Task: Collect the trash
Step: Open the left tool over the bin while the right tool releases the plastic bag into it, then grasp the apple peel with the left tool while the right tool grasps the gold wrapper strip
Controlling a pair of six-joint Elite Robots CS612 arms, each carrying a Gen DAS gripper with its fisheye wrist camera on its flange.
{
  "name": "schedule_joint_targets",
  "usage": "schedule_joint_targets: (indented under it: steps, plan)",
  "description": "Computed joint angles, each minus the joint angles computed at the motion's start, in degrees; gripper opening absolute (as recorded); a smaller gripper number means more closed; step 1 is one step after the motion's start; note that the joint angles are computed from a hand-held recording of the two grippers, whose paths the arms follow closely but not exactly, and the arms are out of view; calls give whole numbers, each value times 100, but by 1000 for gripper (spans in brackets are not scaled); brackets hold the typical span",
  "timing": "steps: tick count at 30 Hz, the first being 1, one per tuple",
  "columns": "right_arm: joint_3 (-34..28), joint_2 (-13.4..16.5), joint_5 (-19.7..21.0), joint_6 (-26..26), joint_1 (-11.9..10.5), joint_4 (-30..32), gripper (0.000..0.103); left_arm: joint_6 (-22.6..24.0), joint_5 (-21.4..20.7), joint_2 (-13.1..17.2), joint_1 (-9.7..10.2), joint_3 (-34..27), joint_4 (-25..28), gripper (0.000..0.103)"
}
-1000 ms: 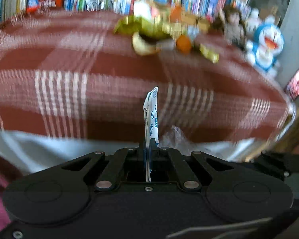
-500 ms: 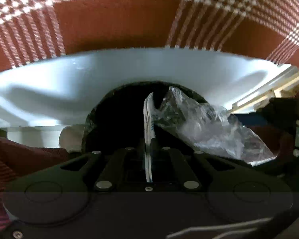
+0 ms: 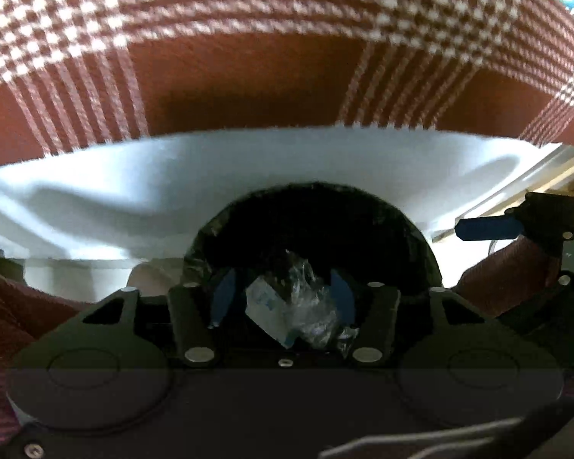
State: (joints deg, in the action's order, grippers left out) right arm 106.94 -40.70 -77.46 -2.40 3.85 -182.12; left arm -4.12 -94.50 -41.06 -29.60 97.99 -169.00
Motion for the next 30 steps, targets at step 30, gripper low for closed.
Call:
schedule_joint_targets:
  steps: [30]
  plan:
    - [75,-225,-2023,407,-88,-3509,91,-116,663,39,-131,-571,-3030,99]
